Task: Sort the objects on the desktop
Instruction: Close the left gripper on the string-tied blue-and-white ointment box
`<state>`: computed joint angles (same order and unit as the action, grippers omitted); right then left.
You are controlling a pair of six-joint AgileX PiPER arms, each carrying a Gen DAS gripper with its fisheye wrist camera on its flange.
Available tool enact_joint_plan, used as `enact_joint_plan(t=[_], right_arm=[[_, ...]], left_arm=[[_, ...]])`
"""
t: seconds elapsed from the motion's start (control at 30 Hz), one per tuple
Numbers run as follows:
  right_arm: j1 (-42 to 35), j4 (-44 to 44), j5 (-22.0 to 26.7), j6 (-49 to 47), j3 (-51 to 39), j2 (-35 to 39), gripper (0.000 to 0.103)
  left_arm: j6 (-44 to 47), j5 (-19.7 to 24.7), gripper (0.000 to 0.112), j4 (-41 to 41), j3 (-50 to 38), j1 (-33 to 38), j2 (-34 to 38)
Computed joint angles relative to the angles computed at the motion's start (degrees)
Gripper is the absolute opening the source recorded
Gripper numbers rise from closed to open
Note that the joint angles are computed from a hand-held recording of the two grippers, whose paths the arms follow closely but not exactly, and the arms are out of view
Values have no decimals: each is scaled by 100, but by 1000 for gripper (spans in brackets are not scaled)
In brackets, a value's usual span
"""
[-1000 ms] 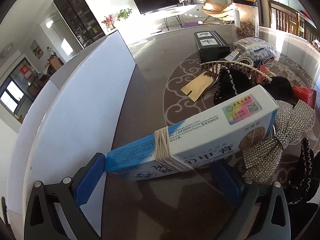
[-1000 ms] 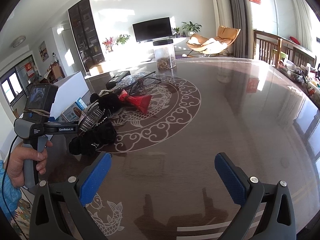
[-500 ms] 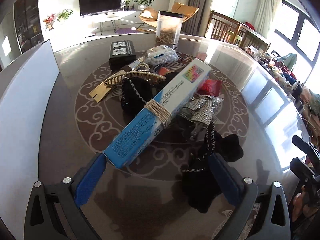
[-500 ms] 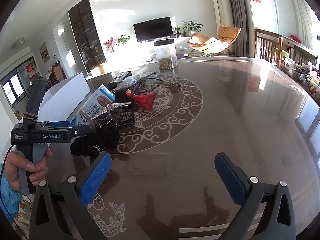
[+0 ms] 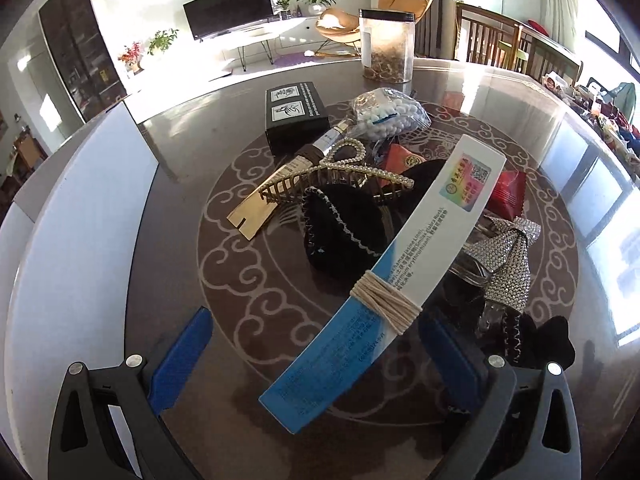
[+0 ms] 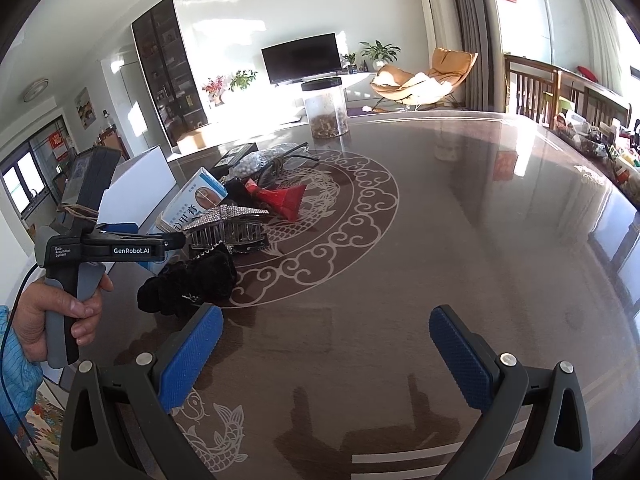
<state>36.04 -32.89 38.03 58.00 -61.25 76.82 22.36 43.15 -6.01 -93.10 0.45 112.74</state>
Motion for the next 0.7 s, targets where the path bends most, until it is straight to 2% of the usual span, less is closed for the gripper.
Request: enact_joint_plan(t=[0.13, 0.17, 0.2, 0.23, 0.27, 0.3, 0.37, 0.5, 0.63, 0.7], right_arm=[[-91, 117, -29, -84, 3, -13, 103], [-98, 133, -29, -91, -1, -11, 103], [-113, 155, -49, -104, 8, -14, 103], [-131, 185, -74, -123, 19, -18, 103], [-143, 215, -89, -147, 13, -14, 103], [-141, 223, -95, -151, 6, -9, 103], [-127, 203, -87, -144, 2, -13, 103], [-123, 168, -103, -107, 36, -64, 103], [-164, 275, -151, -177, 40, -41, 103], [-145, 284, -123, -207, 9, -3, 103]], left_arm=[[570, 111, 103, -383, 96, -31, -7], [711, 185, 89, -591, 93, 21, -11], [850, 382, 68, -858, 13, 105, 25], [832, 556, 57, -1023, -82, 176, 79], [676, 501, 43, -970, -46, 195, 38], [592, 593, 36, -1020, -64, 258, 27], [552, 688, 34, -1359, 149, 467, -149], [878, 337, 32, -1845, 1329, 817, -1067], [1096, 557, 34, -2591, 1879, 1387, -1551], [1178, 676, 40, -2704, 1882, 1564, -1500]])
